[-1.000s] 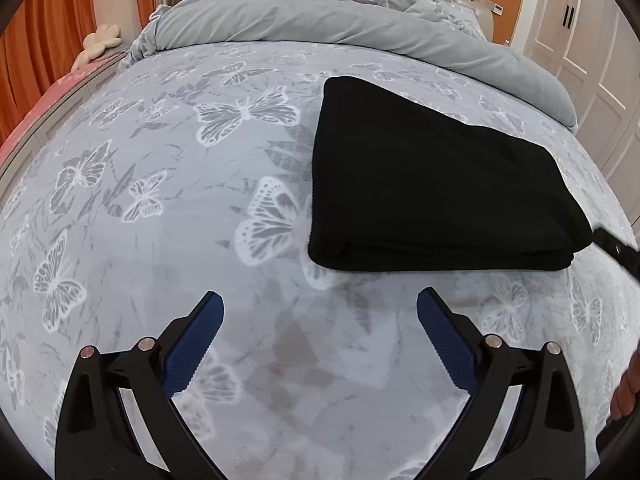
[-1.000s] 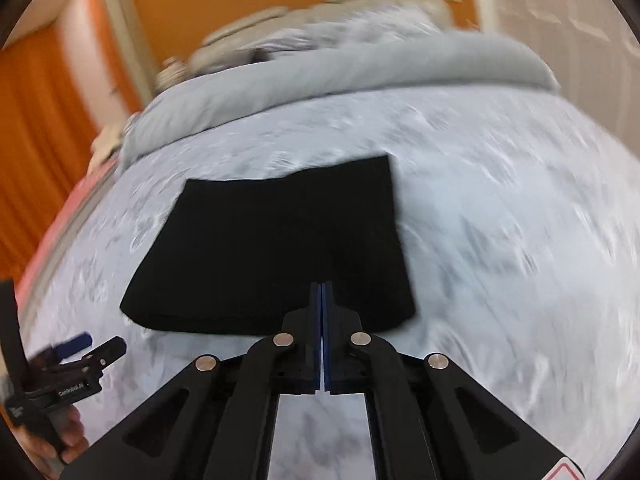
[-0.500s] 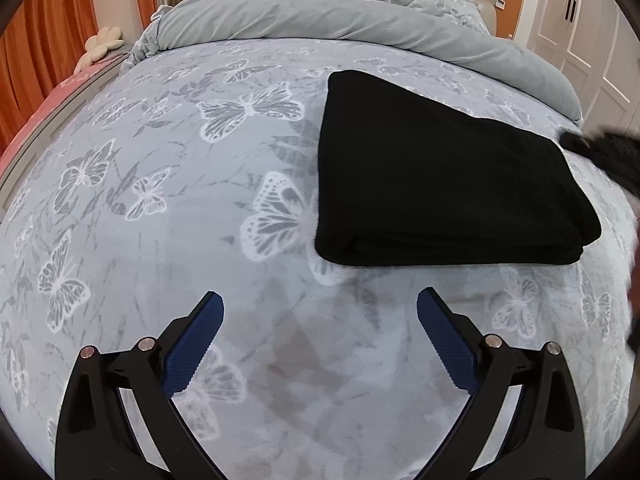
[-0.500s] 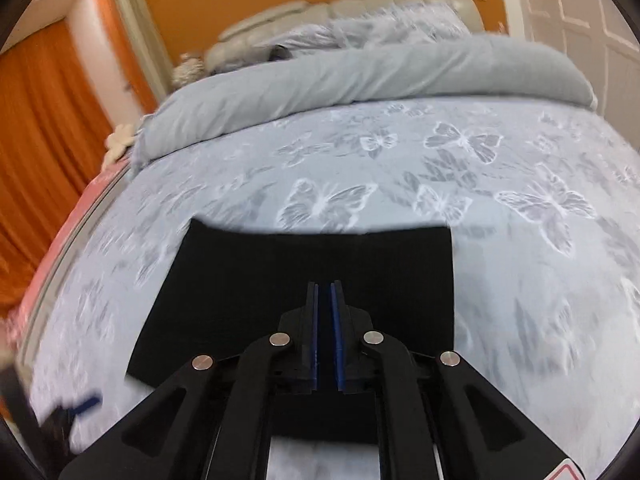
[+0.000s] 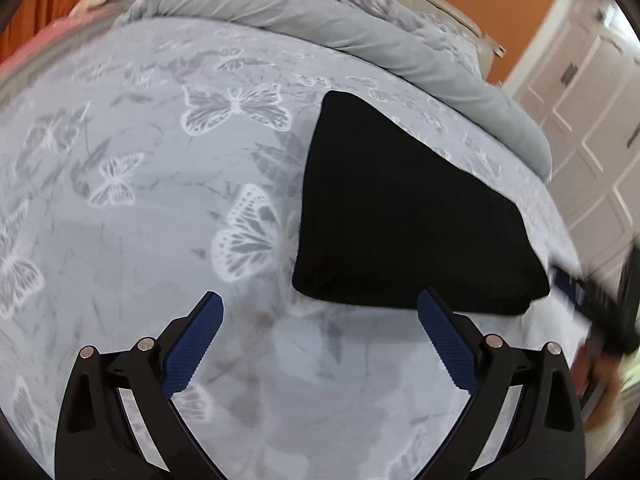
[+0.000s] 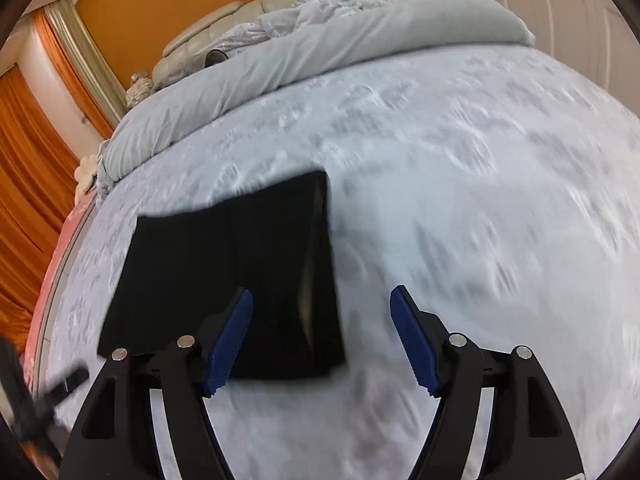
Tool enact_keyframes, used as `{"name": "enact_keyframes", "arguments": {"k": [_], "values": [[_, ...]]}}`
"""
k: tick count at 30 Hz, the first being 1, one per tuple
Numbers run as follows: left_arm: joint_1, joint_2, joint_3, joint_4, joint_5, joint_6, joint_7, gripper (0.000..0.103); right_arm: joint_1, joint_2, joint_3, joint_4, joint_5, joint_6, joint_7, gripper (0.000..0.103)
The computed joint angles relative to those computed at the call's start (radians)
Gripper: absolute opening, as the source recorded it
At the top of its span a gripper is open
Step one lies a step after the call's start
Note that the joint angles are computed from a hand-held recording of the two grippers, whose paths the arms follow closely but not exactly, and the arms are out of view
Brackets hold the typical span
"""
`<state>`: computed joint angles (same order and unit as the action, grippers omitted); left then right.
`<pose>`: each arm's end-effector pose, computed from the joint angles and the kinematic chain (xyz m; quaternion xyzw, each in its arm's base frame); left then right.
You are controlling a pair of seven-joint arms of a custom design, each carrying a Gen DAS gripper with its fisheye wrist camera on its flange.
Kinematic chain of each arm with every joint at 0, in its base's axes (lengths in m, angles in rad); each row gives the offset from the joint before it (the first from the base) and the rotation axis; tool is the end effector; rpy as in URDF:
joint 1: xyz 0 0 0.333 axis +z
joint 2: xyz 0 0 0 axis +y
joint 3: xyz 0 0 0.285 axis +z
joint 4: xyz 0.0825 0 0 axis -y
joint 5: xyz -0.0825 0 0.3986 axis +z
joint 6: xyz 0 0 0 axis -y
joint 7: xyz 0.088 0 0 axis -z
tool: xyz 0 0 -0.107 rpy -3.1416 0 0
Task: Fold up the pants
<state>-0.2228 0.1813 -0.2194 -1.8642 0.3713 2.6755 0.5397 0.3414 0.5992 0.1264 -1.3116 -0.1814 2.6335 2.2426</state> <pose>0.5925 -0.2849 0.4563 -0.7677 0.5501 -0.3029 0.1273 0.6948 0.3281 0.4471 -0.6168 0.7012 -0.1151 0.3385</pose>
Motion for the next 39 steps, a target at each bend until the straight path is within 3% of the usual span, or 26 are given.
{"name": "enact_keyframes", "arguments": {"k": [1,4,7,9,12,13,15,16,18,20,23,25,26,27,28,29,30,32,33,34,35,36,37,39], "values": [[-0.003,0.002,0.003,0.004,0.006,-0.009,-0.014,0.096,-0.001,-0.036,-0.005,-0.065,-0.002,0.019,0.024,0.070],[-0.008,0.021,0.000,0.030,0.019,-0.028,-0.006,0.096,-0.065,-0.046,0.070,-0.111,0.095,0.031,-0.073,0.070],[0.024,0.077,-0.028,0.067,-0.077,0.031,0.105,0.096,-0.117,-0.013,0.140,-0.103,0.209,0.108,-0.127,0.071],[0.063,0.114,-0.060,0.082,-0.184,0.069,0.177,0.096,-0.140,0.047,0.177,-0.038,0.279,0.086,-0.151,0.076],[0.189,0.152,-0.190,0.053,-0.455,0.183,0.390,0.094,-0.159,0.124,0.218,0.033,0.359,0.064,-0.191,0.076],[0.232,0.167,-0.235,0.048,-0.536,0.211,0.450,0.090,-0.151,0.127,0.211,0.029,0.361,0.083,-0.199,0.065],[0.345,0.224,-0.365,0.064,-0.725,0.250,0.616,0.053,-0.154,0.154,0.231,0.063,0.366,0.083,-0.263,0.043],[0.375,0.249,-0.395,0.080,-0.752,0.236,0.642,0.048,-0.148,0.150,0.225,0.060,0.371,0.093,-0.263,0.035],[0.367,0.275,-0.388,0.115,-0.759,0.218,0.665,0.034,-0.131,0.133,0.209,0.056,0.359,0.092,-0.274,0.031],[0.298,0.239,-0.312,0.119,-0.692,0.212,0.617,0.029,-0.121,0.104,0.207,0.039,0.352,0.109,-0.288,0.030],[0.221,0.188,-0.231,0.117,-0.598,0.213,0.559,0.028,-0.142,0.051,0.242,-0.007,0.373,0.157,-0.357,0.029],[0.174,0.201,-0.177,0.146,-0.532,0.163,0.505,0.030,-0.110,0.043,0.188,-0.017,0.331,0.132,-0.333,0.033],[0.155,0.224,-0.157,0.172,-0.503,0.122,0.483,0.034,-0.112,0.076,0.186,0.008,0.308,0.075,-0.301,0.036],[0.128,0.246,-0.129,0.182,-0.462,0.096,0.439,0.042,-0.125,0.101,0.196,-0.002,0.354,0.074,-0.308,0.042],[0.114,0.236,-0.113,0.158,-0.443,0.126,0.415,0.042,-0.148,0.090,0.221,-0.041,0.453,0.128,-0.370,0.043],[0.085,0.218,-0.082,0.143,-0.389,0.141,0.372,0.046,-0.169,0.062,0.239,-0.073,0.487,0.127,-0.367,0.043],[0.037,0.202,-0.031,0.155,-0.298,0.100,0.311,0.049,-0.160,0.037,0.221,-0.082,0.450,0.102,-0.331,0.045],[-0.052,0.158,0.062,0.160,-0.078,0.044,0.147,0.050,-0.051,-0.086,0.081,-0.183,0.225,0.141,-0.133,0.049],[-0.134,0.119,0.139,0.158,0.097,-0.008,0.011,0.060,0.025,-0.137,-0.006,-0.225,0.137,0.151,-0.056,0.050],[-0.187,0.091,0.181,0.152,0.202,-0.052,-0.069,0.070,0.083,-0.179,-0.068,-0.255,0.045,0.137,0.010,0.055],[-0.223,0.045,0.189,0.136,0.358,-0.124,-0.186,0.087,0.152,-0.232,-0.130,-0.293,-0.084,0.105,0.110,0.057],[-0.241,0.014,0.187,0.115,0.443,-0.159,-0.248,0.093,0.191,-0.272,-0.161,-0.330,-0.179,0.101,0.187,0.062],[-0.263,-0.027,0.177,0.089,0.532,-0.210,-0.301,0.094,0.242,-0.324,-0.193,-0.378,-0.301,0.093,0.283,0.068],[-0.272,-0.063,0.139,0.075,0.588,-0.289,-0.293,0.095,0.281,-0.380,-0.197,-0.431,-0.440,0.057,0.380,0.070]]}}
